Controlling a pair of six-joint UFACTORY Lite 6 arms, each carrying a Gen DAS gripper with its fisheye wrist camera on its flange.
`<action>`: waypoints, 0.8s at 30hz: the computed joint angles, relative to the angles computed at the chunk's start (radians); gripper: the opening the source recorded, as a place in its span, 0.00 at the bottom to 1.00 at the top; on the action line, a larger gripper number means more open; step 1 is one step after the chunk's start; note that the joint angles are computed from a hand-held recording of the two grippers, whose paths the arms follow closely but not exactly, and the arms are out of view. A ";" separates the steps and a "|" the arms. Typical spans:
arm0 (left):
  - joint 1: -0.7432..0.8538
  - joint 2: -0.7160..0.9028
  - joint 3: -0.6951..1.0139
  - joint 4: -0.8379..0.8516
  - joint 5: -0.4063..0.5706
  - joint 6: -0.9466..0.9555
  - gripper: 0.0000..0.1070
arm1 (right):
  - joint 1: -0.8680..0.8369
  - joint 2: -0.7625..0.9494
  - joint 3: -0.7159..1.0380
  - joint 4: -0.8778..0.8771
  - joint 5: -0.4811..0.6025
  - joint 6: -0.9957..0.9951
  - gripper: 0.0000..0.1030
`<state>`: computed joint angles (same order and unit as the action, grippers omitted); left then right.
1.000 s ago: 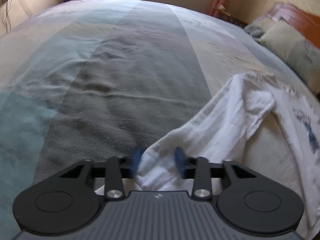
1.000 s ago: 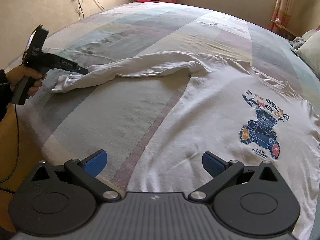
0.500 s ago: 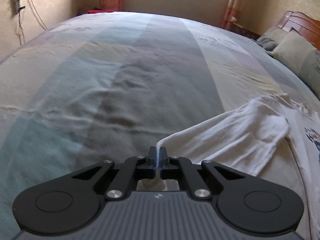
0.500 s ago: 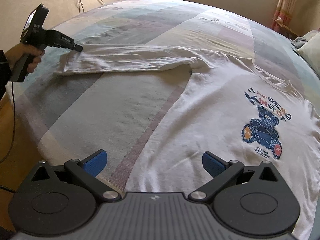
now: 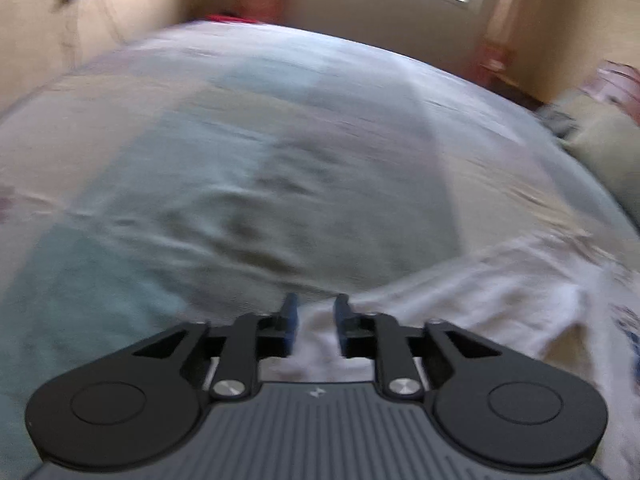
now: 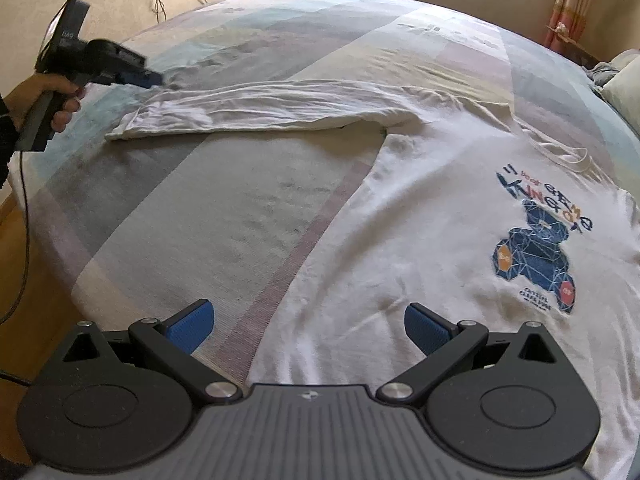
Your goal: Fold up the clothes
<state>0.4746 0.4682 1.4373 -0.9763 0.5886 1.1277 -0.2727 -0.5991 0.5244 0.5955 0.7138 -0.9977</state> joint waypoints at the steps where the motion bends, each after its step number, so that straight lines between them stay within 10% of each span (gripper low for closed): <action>1: -0.017 0.006 -0.008 -0.002 0.009 0.007 0.27 | 0.007 0.002 -0.002 -0.002 -0.003 0.002 1.00; 10: -0.046 0.051 -0.018 0.166 -0.203 -0.216 0.24 | -0.041 0.019 0.006 0.019 0.004 -0.034 1.00; 24: 0.032 -0.135 -0.191 -0.099 -0.021 0.014 0.44 | -0.025 0.036 -0.005 0.031 -0.006 -0.030 1.00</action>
